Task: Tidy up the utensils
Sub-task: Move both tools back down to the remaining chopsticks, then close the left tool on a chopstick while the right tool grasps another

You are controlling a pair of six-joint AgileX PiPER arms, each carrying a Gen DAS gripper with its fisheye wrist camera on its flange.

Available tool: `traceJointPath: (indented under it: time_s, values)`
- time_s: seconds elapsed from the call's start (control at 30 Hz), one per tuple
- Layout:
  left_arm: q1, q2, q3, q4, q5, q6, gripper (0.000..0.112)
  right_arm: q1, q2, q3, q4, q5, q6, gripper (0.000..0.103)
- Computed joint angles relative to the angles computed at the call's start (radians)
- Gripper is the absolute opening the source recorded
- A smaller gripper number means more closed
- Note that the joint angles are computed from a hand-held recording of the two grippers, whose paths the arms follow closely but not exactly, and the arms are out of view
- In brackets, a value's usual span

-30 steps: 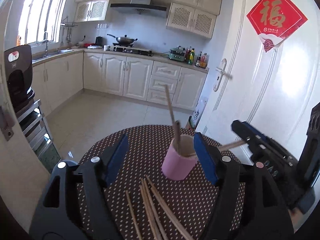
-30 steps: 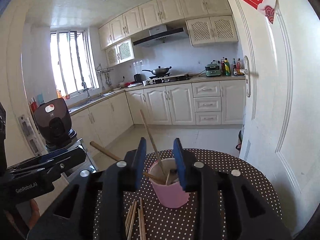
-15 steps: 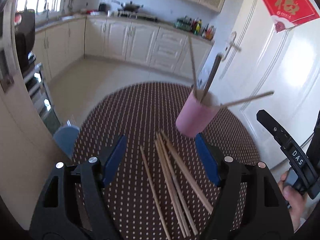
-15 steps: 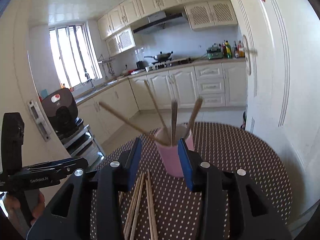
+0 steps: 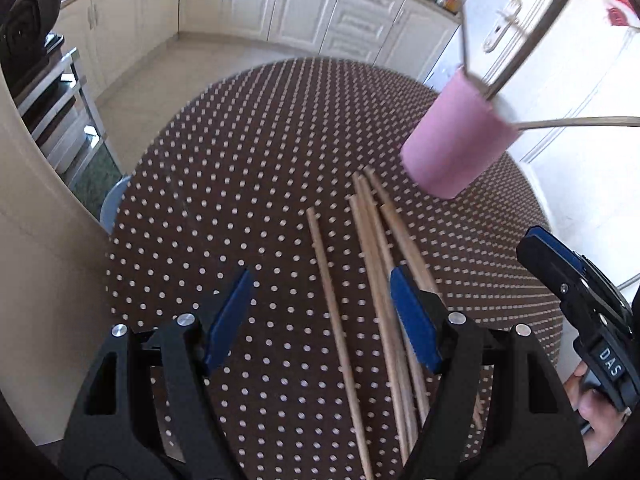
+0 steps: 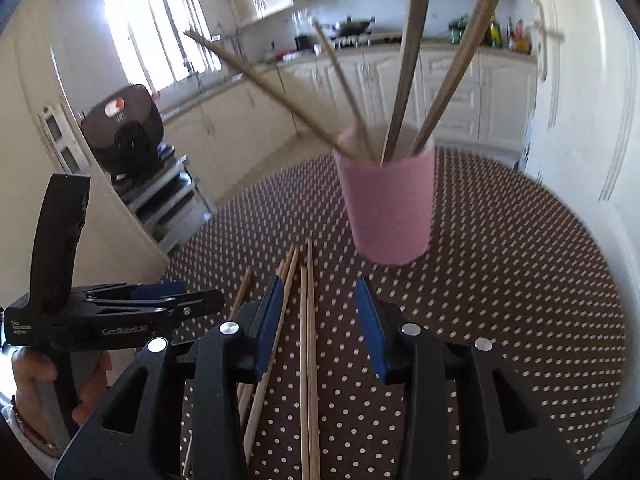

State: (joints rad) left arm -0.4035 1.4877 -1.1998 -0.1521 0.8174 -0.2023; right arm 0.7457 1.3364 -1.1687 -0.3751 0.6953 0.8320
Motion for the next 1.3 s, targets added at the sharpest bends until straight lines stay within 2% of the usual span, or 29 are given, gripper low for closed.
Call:
traceJointPath:
  time_s: [0.07, 0.2, 0.27, 0.37, 0.6, 0.83, 1.03, 1.3]
  values:
    - [0.004, 0.019, 0.001, 0.0, -0.003, 0.001, 0.07, -0.02, 0.038, -0.023, 0.064, 0.005, -0.065, 0.036]
    - [0.013, 0.069, -0.013, -0.01, 0.002, 0.019, 0.05, -0.069, 0.108, -0.079, 0.189, 0.026, -0.189, 0.036]
    - [0.006, 0.078, -0.018, 0.006, -0.01, 0.01, 0.048, -0.091, 0.137, -0.098, 0.246, 0.04, -0.255, 0.036]
    - [0.0, 0.103, -0.048, 0.022, -0.003, 0.014, 0.033, -0.107, 0.171, -0.118, 0.29, 0.055, -0.309, 0.036]
    - [-0.036, 0.123, -0.063, 0.118, -0.02, -0.032, 0.018, -0.141, 0.262, -0.2, 0.364, 0.108, -0.395, 0.035]
    - [-0.031, 0.13, -0.07, 0.119, -0.02, -0.016, 0.013, -0.195, 0.301, -0.242, 0.487, 0.121, -0.506, 0.022]
    - [-0.058, 0.164, -0.111, 0.149, -0.011, -0.036, 0.013, -0.214, 0.344, -0.302, 0.546, 0.165, -0.562, 0.021]
    - [-0.082, 0.181, -0.138, 0.156, 0.001, -0.045, 0.011, -0.164, 0.416, -0.419, 0.435, 0.264, -0.506, 0.018]
